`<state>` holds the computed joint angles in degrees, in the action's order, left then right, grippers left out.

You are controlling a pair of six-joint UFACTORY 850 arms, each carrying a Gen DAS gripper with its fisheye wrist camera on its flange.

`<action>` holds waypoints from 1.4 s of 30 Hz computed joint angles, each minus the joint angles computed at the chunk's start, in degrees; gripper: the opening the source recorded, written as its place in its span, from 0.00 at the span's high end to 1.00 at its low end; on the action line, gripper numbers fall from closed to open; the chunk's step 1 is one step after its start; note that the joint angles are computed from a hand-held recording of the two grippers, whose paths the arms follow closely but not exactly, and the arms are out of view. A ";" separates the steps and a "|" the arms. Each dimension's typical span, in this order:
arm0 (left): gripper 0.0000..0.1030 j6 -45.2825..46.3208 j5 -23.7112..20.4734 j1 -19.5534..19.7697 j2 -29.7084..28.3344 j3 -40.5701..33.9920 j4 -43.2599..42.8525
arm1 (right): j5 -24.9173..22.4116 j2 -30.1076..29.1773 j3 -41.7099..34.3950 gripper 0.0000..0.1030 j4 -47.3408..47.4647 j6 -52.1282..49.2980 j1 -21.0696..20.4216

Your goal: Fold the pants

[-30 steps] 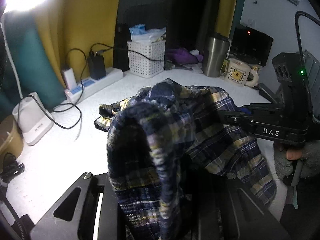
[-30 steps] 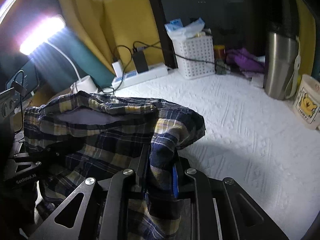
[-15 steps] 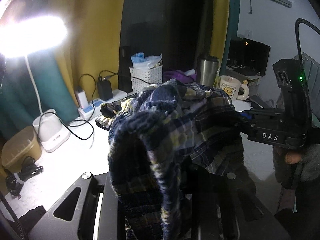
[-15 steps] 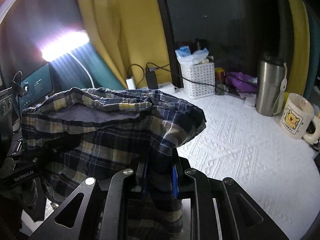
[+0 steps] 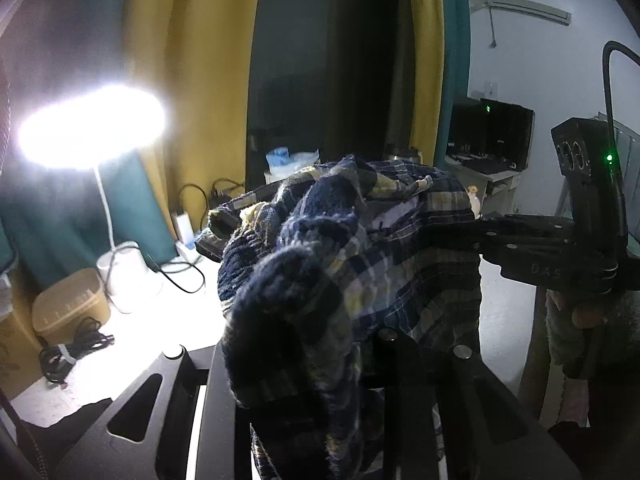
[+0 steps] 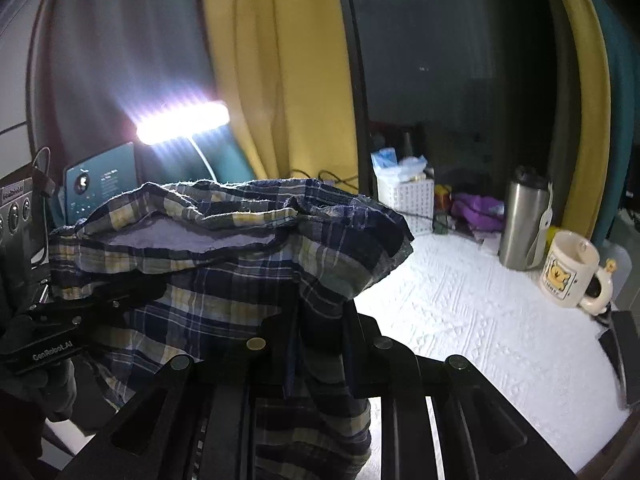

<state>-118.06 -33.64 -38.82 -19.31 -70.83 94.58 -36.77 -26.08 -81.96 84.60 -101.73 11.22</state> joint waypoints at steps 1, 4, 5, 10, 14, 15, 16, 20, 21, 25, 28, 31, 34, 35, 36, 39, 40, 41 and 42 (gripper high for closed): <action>0.78 -0.61 -0.92 -0.43 0.73 0.63 0.59 | -0.25 0.41 0.36 0.82 0.68 -0.82 -0.08; 0.78 -1.43 -4.00 -2.08 2.35 1.85 1.12 | -1.47 2.47 2.13 0.82 2.66 -3.46 -0.38; 0.78 -1.69 -4.90 -2.59 2.89 2.32 1.34 | -1.78 2.96 2.50 0.82 2.99 -3.98 -0.44; 0.78 -2.82 -10.07 -5.10 5.56 4.53 2.27 | -4.33 6.21 5.07 0.82 4.90 -7.71 -0.44; 0.78 -4.37 -13.99 -6.76 7.63 6.97 2.70 | -6.14 8.87 7.38 0.82 7.00 -10.48 -0.12; 0.78 -4.90 -14.78 -7.06 7.99 7.57 2.90 | -6.08 9.79 8.35 0.82 8.56 -12.28 0.13; 0.78 -5.32 -15.63 -7.42 8.41 8.33 2.92 | -5.34 10.45 9.03 0.83 9.63 -13.77 0.51; 0.78 -8.43 -13.30 -5.54 7.75 9.56 5.41 | -1.24 8.57 7.62 0.99 8.00 -12.79 2.44; 0.78 -8.70 -12.34 -4.99 7.42 9.62 5.76 | 0.22 7.70 7.09 1.00 8.18 -12.76 2.79; 0.78 -9.81 -6.20 -1.18 4.59 8.78 6.86 | 2.57 3.21 3.39 1.00 1.93 -5.15 2.79; 0.78 -10.42 -1.59 1.91 2.59 7.96 7.49 | 3.62 1.30 2.14 1.00 -0.13 -2.26 2.56; 0.78 -12.33 2.04 4.00 1.56 7.28 8.29 | 3.58 -1.62 -0.58 1.00 -5.20 3.67 2.37; 0.78 -12.08 4.38 5.23 0.41 6.11 8.23 | 3.27 -4.32 -3.19 0.99 -10.51 9.93 2.30; 0.78 -11.59 4.82 5.41 -0.16 5.49 7.76 | 3.65 -5.56 -4.45 0.99 -12.75 12.88 2.28; 0.78 -11.17 5.42 5.61 -0.68 4.91 7.37 | 3.96 -6.32 -5.19 0.99 -13.71 14.35 2.24; 0.78 -8.80 7.41 6.34 -1.95 3.35 5.17 | 4.31 -8.69 -7.99 0.99 -17.48 20.07 1.94; 0.78 -7.90 8.16 6.67 -2.30 2.79 4.40 | 4.51 -9.27 -8.78 0.99 -18.76 21.81 1.86; 0.78 -7.74 8.86 7.02 -2.70 2.44 4.28 | 4.64 -9.94 -9.62 0.99 -20.08 23.61 1.77; 0.78 -7.67 9.54 7.37 -3.00 2.21 4.25 | 4.66 -10.70 -10.59 0.99 -21.33 25.50 1.70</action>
<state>-125.73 -24.10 -31.45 -22.31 -68.63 98.82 -32.11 -36.77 -92.55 63.26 -76.24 12.92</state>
